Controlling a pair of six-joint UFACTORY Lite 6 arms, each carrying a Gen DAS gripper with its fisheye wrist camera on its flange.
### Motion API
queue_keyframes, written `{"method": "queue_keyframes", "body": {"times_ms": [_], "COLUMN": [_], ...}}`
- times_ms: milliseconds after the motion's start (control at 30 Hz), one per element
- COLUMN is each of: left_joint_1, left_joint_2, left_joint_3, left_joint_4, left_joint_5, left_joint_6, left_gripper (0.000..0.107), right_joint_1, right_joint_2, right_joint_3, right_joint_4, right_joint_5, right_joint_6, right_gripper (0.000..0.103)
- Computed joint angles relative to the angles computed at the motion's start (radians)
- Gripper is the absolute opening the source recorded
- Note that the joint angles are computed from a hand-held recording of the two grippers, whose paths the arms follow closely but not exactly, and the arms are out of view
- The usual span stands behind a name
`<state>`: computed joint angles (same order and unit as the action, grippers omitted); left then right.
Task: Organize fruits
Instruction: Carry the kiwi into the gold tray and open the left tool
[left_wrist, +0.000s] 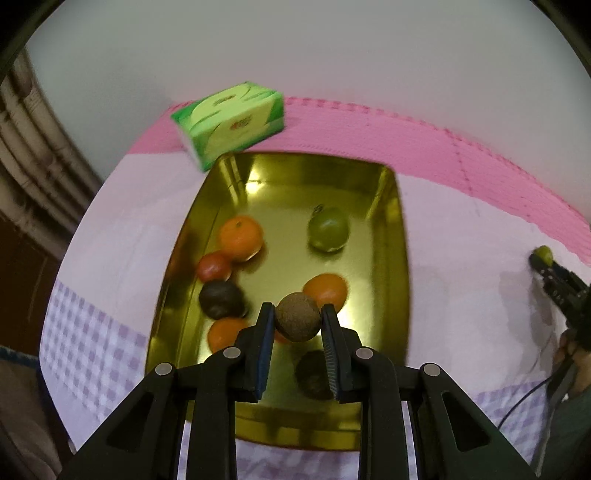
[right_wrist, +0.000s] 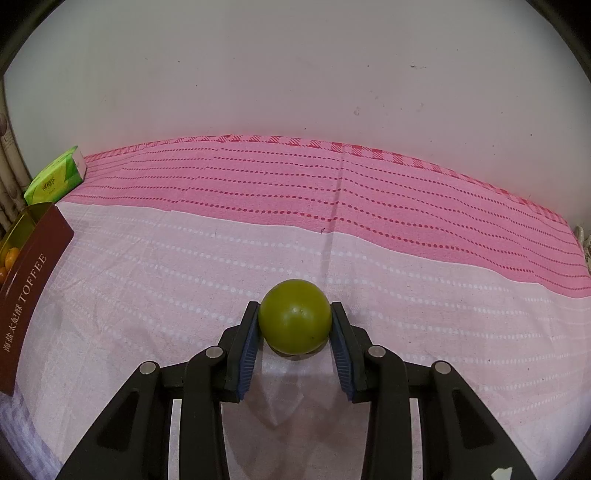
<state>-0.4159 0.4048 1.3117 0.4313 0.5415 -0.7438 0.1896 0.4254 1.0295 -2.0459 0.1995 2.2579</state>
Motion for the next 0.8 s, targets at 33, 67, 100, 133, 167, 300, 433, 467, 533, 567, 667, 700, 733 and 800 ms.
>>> {"method": "queue_keyframes", "body": {"times_ms": [33, 67, 100, 133, 167, 300, 433, 467, 533, 567, 667, 700, 733, 800], "left_joint_1": [0.002, 0.007, 0.013, 0.016, 0.016, 0.028, 0.031, 0.033, 0.036, 0.036, 0.033, 0.035, 0.034, 0.036], "left_joint_2": [-0.002, -0.003, -0.007, -0.008, -0.006, -0.002, 0.013, 0.022, 0.025, 0.031, 0.038, 0.045, 0.049, 0.063], "left_joint_3": [-0.014, -0.026, -0.045, -0.056, -0.062, -0.083, -0.078, -0.072, -0.072, -0.065, -0.057, -0.047, -0.039, -0.015], "left_joint_4": [0.01, 0.015, 0.009, 0.011, 0.021, 0.015, 0.031, 0.035, 0.036, 0.04, 0.056, 0.058, 0.063, 0.059], "left_joint_5": [-0.006, -0.013, -0.028, -0.036, -0.038, -0.057, -0.059, -0.058, -0.065, -0.063, -0.059, -0.055, -0.049, -0.04], "left_joint_6": [-0.011, -0.015, -0.004, -0.005, -0.015, -0.003, -0.006, -0.007, -0.005, -0.005, -0.014, -0.01, -0.012, 0.0], "left_gripper": [0.026, 0.026, 0.026, 0.026, 0.026, 0.026, 0.026, 0.026, 0.026, 0.026, 0.026, 0.026, 0.026, 0.026], "right_joint_1": [0.0, 0.0, 0.0, 0.0, 0.0, 0.0, 0.0, 0.0, 0.0, 0.001, 0.0, 0.001, 0.001, 0.001], "right_joint_2": [0.0, 0.0, 0.0, -0.001, -0.001, -0.001, -0.001, -0.001, -0.002, -0.001, -0.002, -0.001, -0.001, -0.001], "right_joint_3": [0.0, 0.0, 0.0, -0.001, 0.0, -0.001, -0.001, -0.001, -0.001, -0.001, -0.001, -0.001, -0.001, -0.001], "right_joint_4": [0.0, 0.0, 0.0, 0.001, 0.001, 0.004, 0.004, 0.004, 0.004, 0.005, 0.005, 0.005, 0.005, 0.005], "right_joint_5": [0.0, 0.0, 0.0, 0.001, 0.0, 0.001, 0.001, 0.001, 0.001, 0.001, 0.001, 0.001, 0.001, 0.001], "right_joint_6": [0.001, 0.001, 0.001, -0.001, -0.001, -0.004, -0.004, -0.004, -0.005, -0.005, -0.005, -0.005, -0.005, -0.005], "right_gripper": [0.034, 0.034, 0.034, 0.034, 0.034, 0.034, 0.034, 0.034, 0.034, 0.034, 0.034, 0.034, 0.034, 0.034]}}
